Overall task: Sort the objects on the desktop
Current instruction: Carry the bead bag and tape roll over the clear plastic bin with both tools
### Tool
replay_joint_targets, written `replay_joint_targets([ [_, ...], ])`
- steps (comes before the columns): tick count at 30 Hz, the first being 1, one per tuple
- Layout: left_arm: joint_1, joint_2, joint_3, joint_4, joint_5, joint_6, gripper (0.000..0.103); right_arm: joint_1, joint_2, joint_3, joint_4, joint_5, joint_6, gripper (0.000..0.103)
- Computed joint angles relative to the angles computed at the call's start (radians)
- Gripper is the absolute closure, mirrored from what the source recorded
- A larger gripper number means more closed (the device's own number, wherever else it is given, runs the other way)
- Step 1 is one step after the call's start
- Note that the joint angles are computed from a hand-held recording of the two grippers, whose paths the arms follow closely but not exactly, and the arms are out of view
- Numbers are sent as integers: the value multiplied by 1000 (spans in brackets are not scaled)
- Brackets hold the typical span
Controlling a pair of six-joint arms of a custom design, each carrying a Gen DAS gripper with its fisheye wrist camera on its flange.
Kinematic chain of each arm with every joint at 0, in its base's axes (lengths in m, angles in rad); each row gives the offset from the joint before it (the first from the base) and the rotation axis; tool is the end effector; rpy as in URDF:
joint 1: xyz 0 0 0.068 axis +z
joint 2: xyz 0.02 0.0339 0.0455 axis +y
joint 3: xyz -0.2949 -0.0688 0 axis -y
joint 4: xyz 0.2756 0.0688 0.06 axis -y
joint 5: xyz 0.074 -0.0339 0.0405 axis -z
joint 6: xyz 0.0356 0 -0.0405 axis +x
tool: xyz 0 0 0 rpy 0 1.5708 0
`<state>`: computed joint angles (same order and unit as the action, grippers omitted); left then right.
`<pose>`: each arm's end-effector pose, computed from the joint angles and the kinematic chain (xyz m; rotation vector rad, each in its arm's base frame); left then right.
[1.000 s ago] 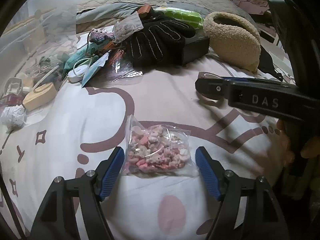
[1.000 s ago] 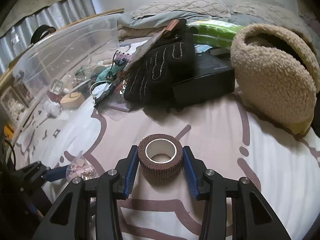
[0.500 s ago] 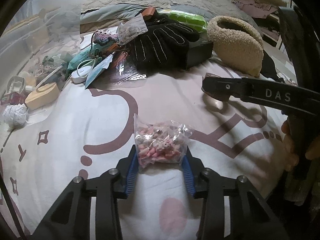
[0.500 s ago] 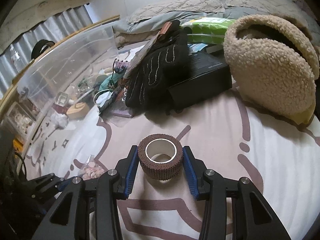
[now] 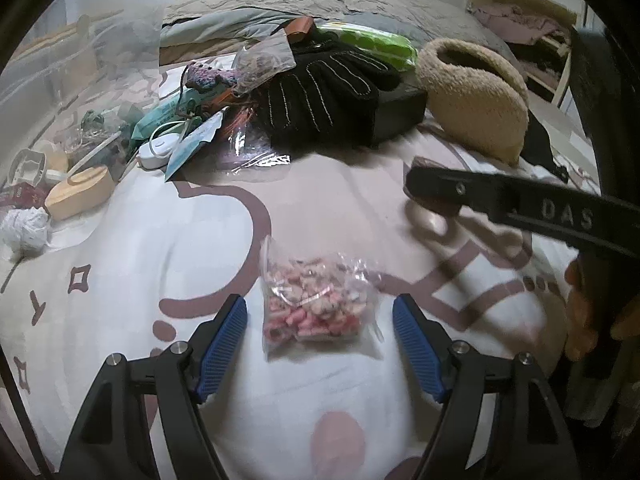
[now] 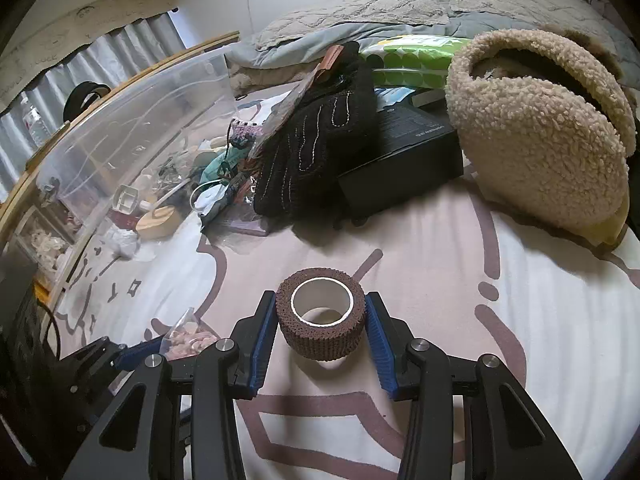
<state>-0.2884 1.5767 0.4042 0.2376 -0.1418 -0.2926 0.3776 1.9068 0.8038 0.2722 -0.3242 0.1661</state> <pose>0.2400 -0.0659 0.0897 -0.0635 2.4926 -0.0654 0.3376 0.1461 0.0934 -0.4112 2.4084 0.6380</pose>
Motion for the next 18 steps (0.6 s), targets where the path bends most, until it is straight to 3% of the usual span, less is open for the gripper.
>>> replay_joint_targets([
  [2,3,7,2,4,4,3,46,0,1,2,-2,0,0,59],
  [5,-4,7,1,6,-7,11,55,-1,2,2,-1,-1,0,59],
  [11,19,-16,-14,19,15,0,64,0,-6,-1,1,-15,2,59],
  [18,41,-59,-31,32,39,-15,65,7,-27,-17,8,-16,-5,59],
])
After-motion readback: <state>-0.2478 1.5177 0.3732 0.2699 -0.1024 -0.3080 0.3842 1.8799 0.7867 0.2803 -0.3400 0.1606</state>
